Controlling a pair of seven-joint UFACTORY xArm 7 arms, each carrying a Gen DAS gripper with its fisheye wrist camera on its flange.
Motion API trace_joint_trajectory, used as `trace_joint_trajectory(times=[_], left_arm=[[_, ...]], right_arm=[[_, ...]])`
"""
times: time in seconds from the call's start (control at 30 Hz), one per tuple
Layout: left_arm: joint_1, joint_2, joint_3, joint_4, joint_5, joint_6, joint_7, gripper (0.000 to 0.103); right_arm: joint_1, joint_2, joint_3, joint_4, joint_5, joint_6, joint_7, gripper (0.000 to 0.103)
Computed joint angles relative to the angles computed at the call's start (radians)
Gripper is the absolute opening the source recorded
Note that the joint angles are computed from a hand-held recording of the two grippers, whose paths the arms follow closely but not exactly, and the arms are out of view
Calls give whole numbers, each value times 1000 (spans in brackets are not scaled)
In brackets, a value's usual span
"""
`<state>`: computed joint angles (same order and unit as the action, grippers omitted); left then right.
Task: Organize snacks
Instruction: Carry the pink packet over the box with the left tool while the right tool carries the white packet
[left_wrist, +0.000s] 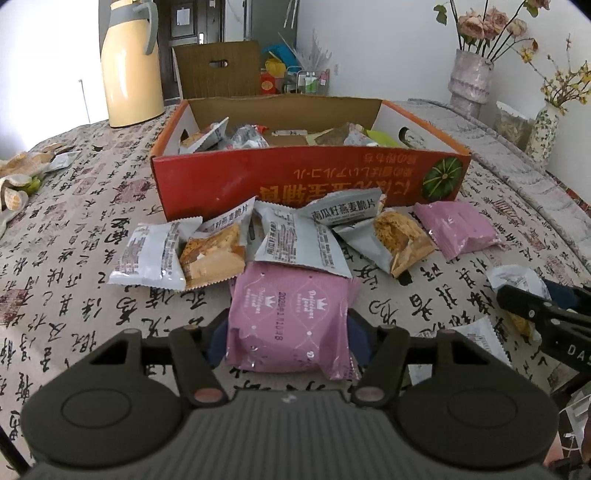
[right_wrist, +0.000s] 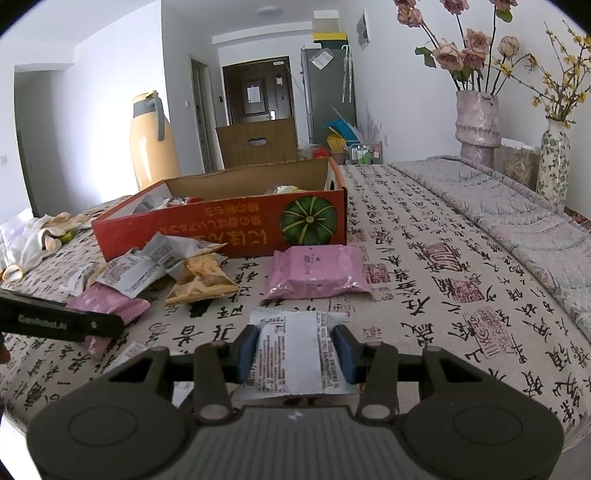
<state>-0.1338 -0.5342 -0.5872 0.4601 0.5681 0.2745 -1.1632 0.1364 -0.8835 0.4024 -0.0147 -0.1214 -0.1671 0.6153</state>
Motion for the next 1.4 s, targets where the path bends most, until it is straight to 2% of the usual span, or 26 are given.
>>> trace_joint_trajectory(times=[0.3, 0.63, 1.0, 1.4], left_arm=[[-27, -96, 10, -28, -34, -1, 23, 64], [46, -140, -37, 15, -46, -27, 54, 64], [241, -65, -140, 146, -3, -83, 59, 64], [544, 104, -337, 364, 162, -89, -34, 64]], right_arm=[[-3, -32, 20, 9, -9, 13, 14, 44], [-72, 43, 63, 73, -2, -83, -13, 44], [-238, 228, 176, 218, 94, -227, -144, 44], [-494, 502, 387, 459, 261, -327, -407, 44]])
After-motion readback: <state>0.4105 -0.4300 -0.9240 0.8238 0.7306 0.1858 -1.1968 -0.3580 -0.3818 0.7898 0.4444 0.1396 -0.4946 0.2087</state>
